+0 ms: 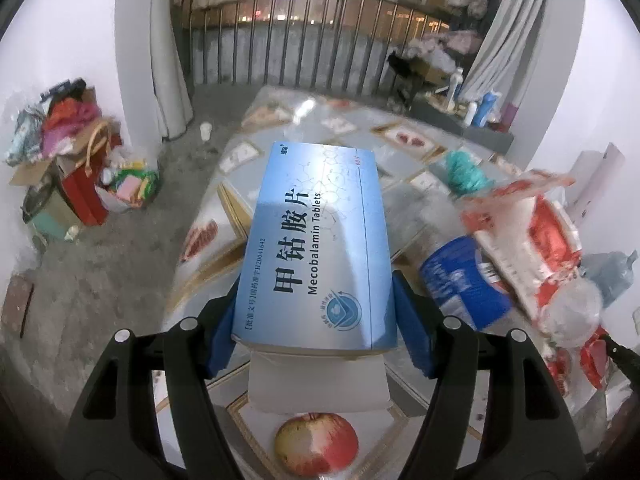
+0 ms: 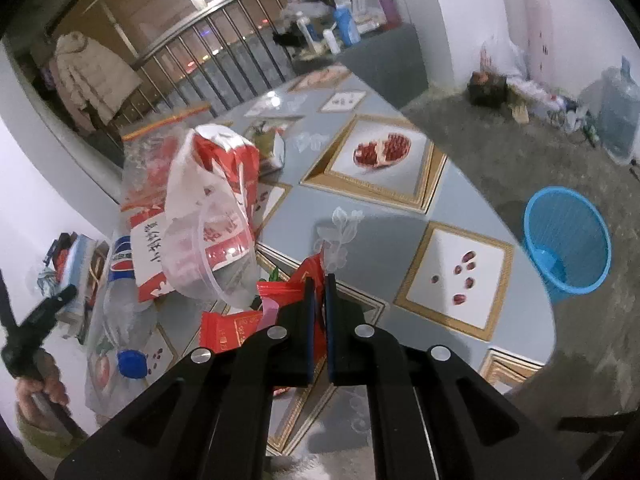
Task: Collect trash
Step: 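Carry the box and wrappers over the blue wastebasket and release both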
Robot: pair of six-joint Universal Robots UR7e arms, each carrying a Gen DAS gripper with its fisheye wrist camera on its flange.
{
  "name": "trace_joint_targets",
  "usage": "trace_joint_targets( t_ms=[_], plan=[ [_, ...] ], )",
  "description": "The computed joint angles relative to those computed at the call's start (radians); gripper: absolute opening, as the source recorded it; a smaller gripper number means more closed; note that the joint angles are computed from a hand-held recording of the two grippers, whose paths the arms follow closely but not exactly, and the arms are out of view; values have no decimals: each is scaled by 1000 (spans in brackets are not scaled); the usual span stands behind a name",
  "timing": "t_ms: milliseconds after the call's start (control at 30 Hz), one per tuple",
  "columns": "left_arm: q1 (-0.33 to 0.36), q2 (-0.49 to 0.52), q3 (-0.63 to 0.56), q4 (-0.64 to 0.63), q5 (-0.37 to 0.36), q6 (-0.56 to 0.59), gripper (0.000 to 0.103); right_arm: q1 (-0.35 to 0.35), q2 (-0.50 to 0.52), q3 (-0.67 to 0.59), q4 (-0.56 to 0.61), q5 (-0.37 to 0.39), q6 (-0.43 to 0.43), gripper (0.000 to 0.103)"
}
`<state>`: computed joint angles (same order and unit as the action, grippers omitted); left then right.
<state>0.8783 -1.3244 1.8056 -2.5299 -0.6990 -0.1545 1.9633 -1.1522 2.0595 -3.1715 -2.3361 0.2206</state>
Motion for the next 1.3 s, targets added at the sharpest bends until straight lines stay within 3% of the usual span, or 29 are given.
trace_joint_targets(
  t_ms=[167,300,533,700,833,933,1067,1300],
  plan=[
    [-67,-27,18,-37,-1,27,65,27,-15,30,-98,-43,-74,4],
    [-119,-12,16,-64,-43,57,65,33,-48,67,-184,-58,-123,4],
    [-185,109,-53,-60,-196,115,65,20,-124,137,-337,-109,-177,4],
    [-218,256,-153,-15,-334,177,65,-48,-233,209,-417,-128,-164,4],
    [-228,443,-342,149,-513,183,65,-122,-315,249,-442,-143,-143,4],
    [-235,606,-517,272,-595,203,65,-207,-376,264,-431,-127,-121,4],
    [-249,835,-764,437,-623,257,65,-340,-424,263,-374,-77,-81,4],
    [-261,1226,-1238,687,-615,300,66,-622,-460,228,-226,102,4,4]
  ],
)
